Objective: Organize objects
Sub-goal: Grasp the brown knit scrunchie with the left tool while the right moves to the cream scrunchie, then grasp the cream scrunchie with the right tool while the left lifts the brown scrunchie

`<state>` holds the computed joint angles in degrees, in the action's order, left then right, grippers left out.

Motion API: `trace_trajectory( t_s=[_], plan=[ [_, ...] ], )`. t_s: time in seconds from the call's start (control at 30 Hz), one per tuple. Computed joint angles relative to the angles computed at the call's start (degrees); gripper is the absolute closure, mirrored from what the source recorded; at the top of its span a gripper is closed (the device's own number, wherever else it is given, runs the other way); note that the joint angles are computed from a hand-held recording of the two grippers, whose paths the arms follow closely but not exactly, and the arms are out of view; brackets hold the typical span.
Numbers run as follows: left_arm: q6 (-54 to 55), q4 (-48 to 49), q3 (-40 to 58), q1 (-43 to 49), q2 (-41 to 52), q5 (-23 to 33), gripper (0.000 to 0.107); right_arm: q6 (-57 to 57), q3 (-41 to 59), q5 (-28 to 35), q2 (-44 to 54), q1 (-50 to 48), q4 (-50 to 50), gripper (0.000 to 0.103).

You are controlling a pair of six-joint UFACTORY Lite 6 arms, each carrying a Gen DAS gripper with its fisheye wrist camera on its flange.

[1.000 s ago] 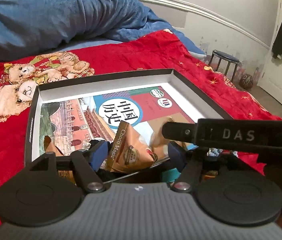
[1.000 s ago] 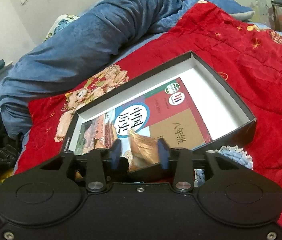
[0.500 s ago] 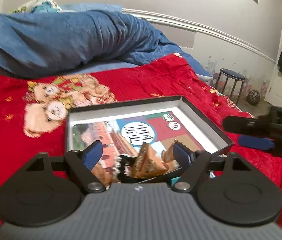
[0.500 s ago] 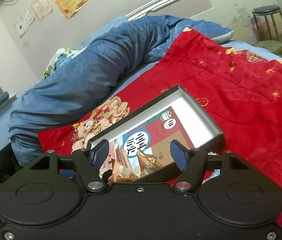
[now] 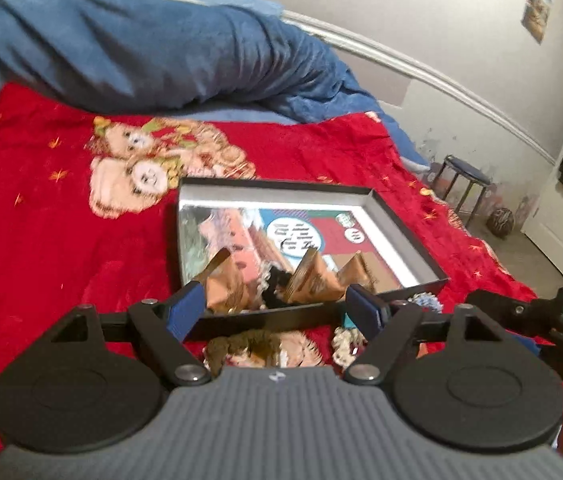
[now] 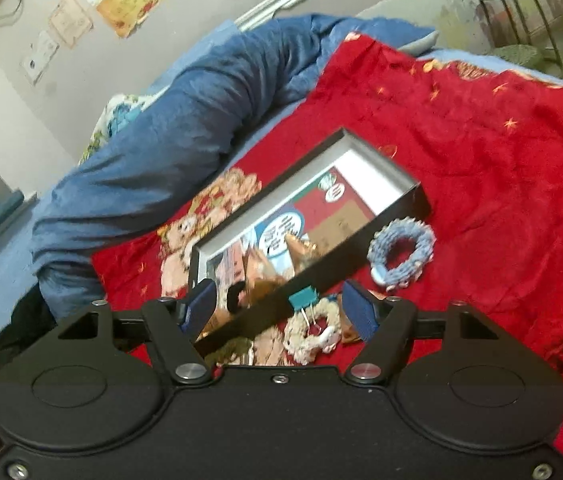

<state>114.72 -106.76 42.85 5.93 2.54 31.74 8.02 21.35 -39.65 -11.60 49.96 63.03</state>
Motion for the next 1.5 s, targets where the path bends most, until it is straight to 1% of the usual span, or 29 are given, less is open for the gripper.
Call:
trace_trajectory(
  t_s=[0.1,0.2,0.23,0.27,0.3,0.33,0.37,0.43,0.5,0.57,0.63,0.67,0.77,0.87,0.93,1.0,1.03,1.07,1.1,1.13,1.17,1.2,1.23,1.3,1.4,1.43,1.5],
  plan=[
    [-3.7,0.7,2.4,-0.8,2.7,-1.2,0.021,2.5,2.8,1.0,5.1,-1.6,-4.0,0.034],
    [-4.4,0.0,3.2,-1.0,4.6,-1.6,0.021,7.1,5.3,3.7,9.5,-5.0,-11.0,0.035],
    [-4.2,-0.1,3.8,-1.8,5.4,-3.3,0.021,9.8,5.8,4.6,10.8,-6.1,-14.4,0.037],
    [-4.8,0.6,4.7,-2.8,6.5,-5.8,0.021,13.0,6.5,6.2,12.0,-7.9,-19.5,0.043],
    [-6.4,2.1,5.8,-3.9,7.7,-8.2,0.021,15.2,8.0,8.4,13.6,-9.6,-24.2,0.046],
    [-8.1,3.7,6.9,-4.7,9.2,-9.8,0.021,15.4,9.3,10.3,14.9,-10.9,-26.6,0.051],
    [-9.7,5.0,7.8,-5.3,10.7,-10.9,0.022,13.8,10.9,11.6,16.4,-11.2,-26.5,0.053],
    [-9.4,4.4,8.5,-6.2,13.1,-11.6,0.022,6.9,14.0,12.9,19.6,-10.2,-21.5,0.053],
    [-7.0,2.4,8.8,-7.5,15.1,-12.7,0.023,-1.8,17.0,13.6,22.4,-8.8,-13.2,0.053],
    [-4.8,0.4,8.8,-8.8,16.3,-14.1,0.023,-6.0,18.4,13.6,24.2,-8.5,-9.4,0.053],
    [-5.1,0.8,8.7,-9.3,16.6,-14.5,0.023,-7.5,19.6,14.3,25.9,-9.1,-8.6,0.053],
    [-3.7,-0.7,8.5,-9.7,16.5,-14.8,0.024,-7.4,20.0,14.3,26.6,-9.4,-8.6,0.054],
    [0.4,-4.2,8.2,-10.0,16.7,-15.3,0.027,-3.1,21.2,15.1,29.4,-11.2,-13.2,0.054],
    [-3.7,0.2,9.1,-9.7,17.6,-15.7,0.029,-3.5,23.0,15.0,32.2,-11.2,-12.5,0.054],
    [-5.7,1.4,9.8,-9.5,18.2,-15.9,0.031,-6.0,24.1,14.0,33.5,-10.4,-9.9,0.054],
    [-5.5,0.6,10.0,-9.7,18.4,-16.4,0.034,-7.9,24.9,13.6,34.2,-10.0,-8.1,0.054],
    [-3.3,-1.6,9.9,-9.7,18.6,-16.3,0.038,-9.0,25.2,13.3,34.5,-9.7,-6.8,0.055],
    [-3.1,-1.5,9.6,-9.3,18.3,-15.4,0.062,-10.7,25.7,12.9,35.0,-9.2,-5.1,0.059],
    [-5.3,0.5,9.6,-8.5,18.4,-13.7,0.087,-13.3,26.2,12.4,35.4,-8.5,-3.0,0.062],
    [-10.0,3.9,10.3,-7.3,19.4,-10.9,0.091,-15.4,26.5,12.0,35.6,-7.9,-1.3,0.065],
    [-14.7,7.3,11.1,-6.1,20.8,-8.0,0.09,-17.1,26.8,11.5,35.7,-7.3,0.2,0.068],
    [-17.1,8.7,11.5,-5.4,21.6,-6.3,0.09,-18.3,27.2,11.1,36.0,-6.7,1.6,0.07],
    [-17.0,8.6,11.4,-5.6,21.3,-6.7,0.091,-18.8,27.4,10.7,36.1,-6.3,2.4,0.072],
    [-10.7,4.0,10.2,-7.6,20.1,-9.2,0.09,-19.3,27.6,10.5,36.1,-5.8,3.4,0.075],
    [3.6,-8.5,7.6,-11.2,18.3,-12.8,0.09,-18.3,26.9,10.4,35.1,-5.2,3.7,0.079],
    [8.0,-12.6,7.2,-12.2,18.0,-13.7,0.089,-17.0,26.2,10.7,34.4,-5.2,2.8,0.08],
    [12.4,-16.8,6.9,-13.3,17.9,-14.7,0.089,-13.1,24.4,10.8,32.7,-5.2,0.0,0.08]
  ],
)
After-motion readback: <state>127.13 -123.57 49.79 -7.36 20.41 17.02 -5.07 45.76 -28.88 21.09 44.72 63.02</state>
